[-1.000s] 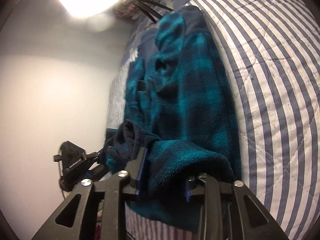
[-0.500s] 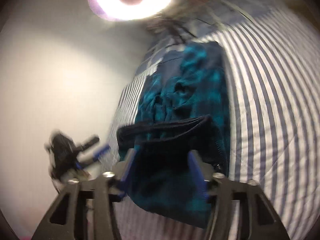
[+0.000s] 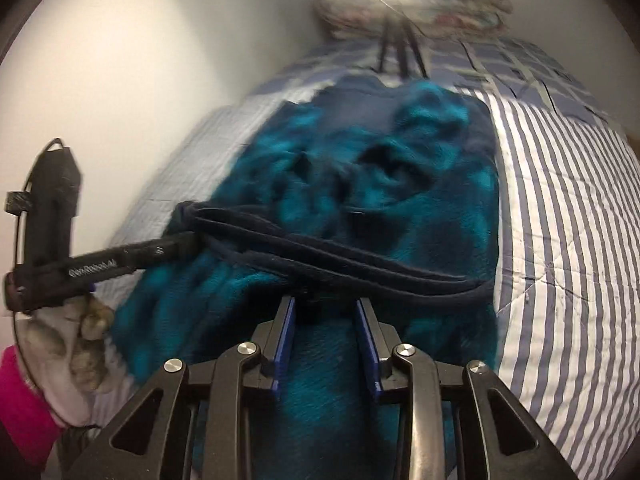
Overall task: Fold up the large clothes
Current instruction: 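Open both tools and pull them back from the folded shirt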
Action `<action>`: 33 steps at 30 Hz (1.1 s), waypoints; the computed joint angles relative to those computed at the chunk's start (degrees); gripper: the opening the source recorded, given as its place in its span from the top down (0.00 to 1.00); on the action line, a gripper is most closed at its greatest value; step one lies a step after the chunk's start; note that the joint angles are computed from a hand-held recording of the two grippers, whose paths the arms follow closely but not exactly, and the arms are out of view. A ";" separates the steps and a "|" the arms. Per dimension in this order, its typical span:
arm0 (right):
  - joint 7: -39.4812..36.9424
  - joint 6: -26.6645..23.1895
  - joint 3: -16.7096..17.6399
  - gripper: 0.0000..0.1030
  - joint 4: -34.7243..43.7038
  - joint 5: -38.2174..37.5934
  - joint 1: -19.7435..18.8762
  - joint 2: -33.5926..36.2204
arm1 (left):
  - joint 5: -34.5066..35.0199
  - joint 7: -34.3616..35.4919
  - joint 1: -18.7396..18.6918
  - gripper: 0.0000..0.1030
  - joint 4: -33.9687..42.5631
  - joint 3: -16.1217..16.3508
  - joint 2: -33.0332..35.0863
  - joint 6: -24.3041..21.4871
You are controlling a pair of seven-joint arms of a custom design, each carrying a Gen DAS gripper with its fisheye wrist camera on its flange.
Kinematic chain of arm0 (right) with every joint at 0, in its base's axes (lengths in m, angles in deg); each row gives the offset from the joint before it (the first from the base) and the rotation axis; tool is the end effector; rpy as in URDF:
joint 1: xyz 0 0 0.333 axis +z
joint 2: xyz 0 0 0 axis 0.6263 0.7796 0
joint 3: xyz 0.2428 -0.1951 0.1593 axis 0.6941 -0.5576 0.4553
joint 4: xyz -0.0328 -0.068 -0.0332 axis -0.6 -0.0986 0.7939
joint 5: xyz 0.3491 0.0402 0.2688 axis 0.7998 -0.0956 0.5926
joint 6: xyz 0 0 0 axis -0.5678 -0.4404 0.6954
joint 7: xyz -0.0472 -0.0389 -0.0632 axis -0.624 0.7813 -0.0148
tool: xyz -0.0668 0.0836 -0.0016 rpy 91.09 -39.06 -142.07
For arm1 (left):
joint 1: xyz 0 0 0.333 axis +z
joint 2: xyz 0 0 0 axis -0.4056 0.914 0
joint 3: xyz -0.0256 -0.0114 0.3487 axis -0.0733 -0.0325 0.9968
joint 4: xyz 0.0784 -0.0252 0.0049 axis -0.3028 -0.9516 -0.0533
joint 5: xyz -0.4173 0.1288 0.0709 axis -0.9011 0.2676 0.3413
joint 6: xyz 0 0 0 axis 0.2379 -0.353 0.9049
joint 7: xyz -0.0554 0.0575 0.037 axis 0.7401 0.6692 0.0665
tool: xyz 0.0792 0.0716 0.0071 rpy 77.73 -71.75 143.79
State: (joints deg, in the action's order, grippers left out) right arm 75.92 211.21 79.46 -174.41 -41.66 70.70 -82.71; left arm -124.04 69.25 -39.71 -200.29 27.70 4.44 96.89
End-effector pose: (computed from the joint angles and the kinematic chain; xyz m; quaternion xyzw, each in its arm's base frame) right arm 0.3133 0.3768 0.4439 -0.6471 0.7034 -0.0930 0.2788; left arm 0.5104 -0.2548 0.3749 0.5747 -0.7619 0.2981 0.0189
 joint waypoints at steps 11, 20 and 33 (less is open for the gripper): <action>2.36 -0.87 0.69 0.68 -4.12 3.72 -0.10 -6.89 | -16.14 12.02 2.32 0.84 -5.17 2.29 -7.55 -4.86; 14.17 -3.46 1.56 0.42 -16.00 9.40 8.58 -22.87 | -20.62 11.94 3.02 0.69 -10.93 7.30 -11.97 -15.88; 8.91 -19.71 3.12 0.85 -4.75 8.03 8.21 -12.47 | -2.83 -1.12 1.15 0.75 -16.06 4.08 -16.85 -3.09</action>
